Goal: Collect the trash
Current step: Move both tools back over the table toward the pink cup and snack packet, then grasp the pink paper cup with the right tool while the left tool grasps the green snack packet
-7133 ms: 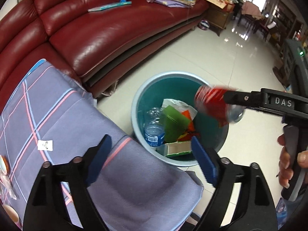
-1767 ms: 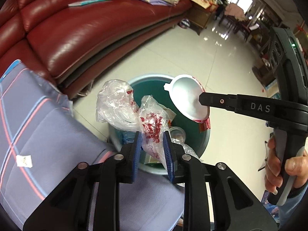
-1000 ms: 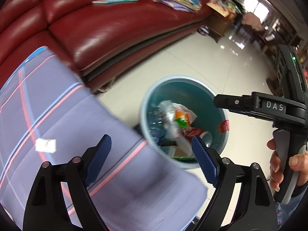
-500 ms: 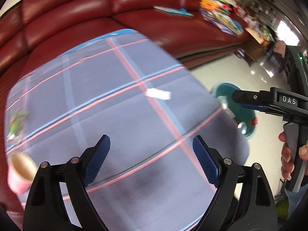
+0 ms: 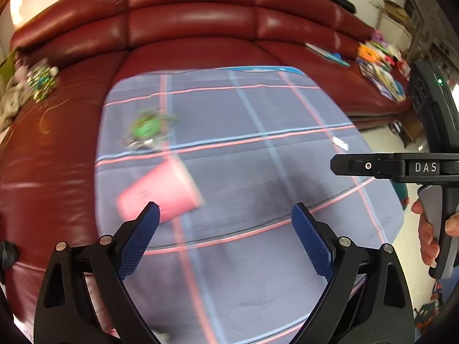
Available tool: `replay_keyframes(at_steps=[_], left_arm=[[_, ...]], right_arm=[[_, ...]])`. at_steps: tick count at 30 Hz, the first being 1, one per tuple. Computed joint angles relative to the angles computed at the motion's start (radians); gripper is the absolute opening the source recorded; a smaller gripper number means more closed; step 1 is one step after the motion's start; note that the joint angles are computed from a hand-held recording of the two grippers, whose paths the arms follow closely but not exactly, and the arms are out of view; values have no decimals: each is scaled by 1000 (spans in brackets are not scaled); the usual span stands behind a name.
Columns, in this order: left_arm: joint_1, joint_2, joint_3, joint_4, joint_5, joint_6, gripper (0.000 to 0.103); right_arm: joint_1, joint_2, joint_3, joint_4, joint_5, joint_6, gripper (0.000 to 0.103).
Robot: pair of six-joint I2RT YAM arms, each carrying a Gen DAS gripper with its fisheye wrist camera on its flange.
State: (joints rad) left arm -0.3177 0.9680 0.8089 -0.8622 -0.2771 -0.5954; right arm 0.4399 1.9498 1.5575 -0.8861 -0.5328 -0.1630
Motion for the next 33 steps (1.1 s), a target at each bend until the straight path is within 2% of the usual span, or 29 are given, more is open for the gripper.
replay_keyframes(at_steps=[4, 7, 12, 16, 18, 19, 20, 22, 27, 33], left_arm=[[202, -160, -85, -49, 90, 125, 93], [417, -228, -133, -68, 205, 271, 93], [679, -242, -186, -68, 336, 466, 93], [790, -191, -218, -25, 395, 540, 93], [821, -178, -227, -11, 408, 563, 93], [839, -169, -229, -5, 420, 577, 93], [849, -156, -229, 3, 428, 584, 93], [860, -138, -229, 19, 435, 593, 93], [850, -69, -209, 80, 447, 584, 93], [751, 121, -125, 227, 417, 542, 93]], right_arm=[[132, 53, 64, -11, -5, 45, 72], [208, 109, 128, -19, -3, 70, 72], [294, 210, 240, -40, -11, 81, 72], [324, 268, 291, -40, -18, 99, 69], [331, 297, 316, -58, -31, 100, 50], [334, 308, 326, -68, -32, 98, 44], [337, 316, 332, -77, -33, 94, 25], [333, 297, 296, -57, -50, 86, 23], [317, 214, 240, -5, 16, 83, 3], [201, 164, 229, 38, 76, 124, 3]])
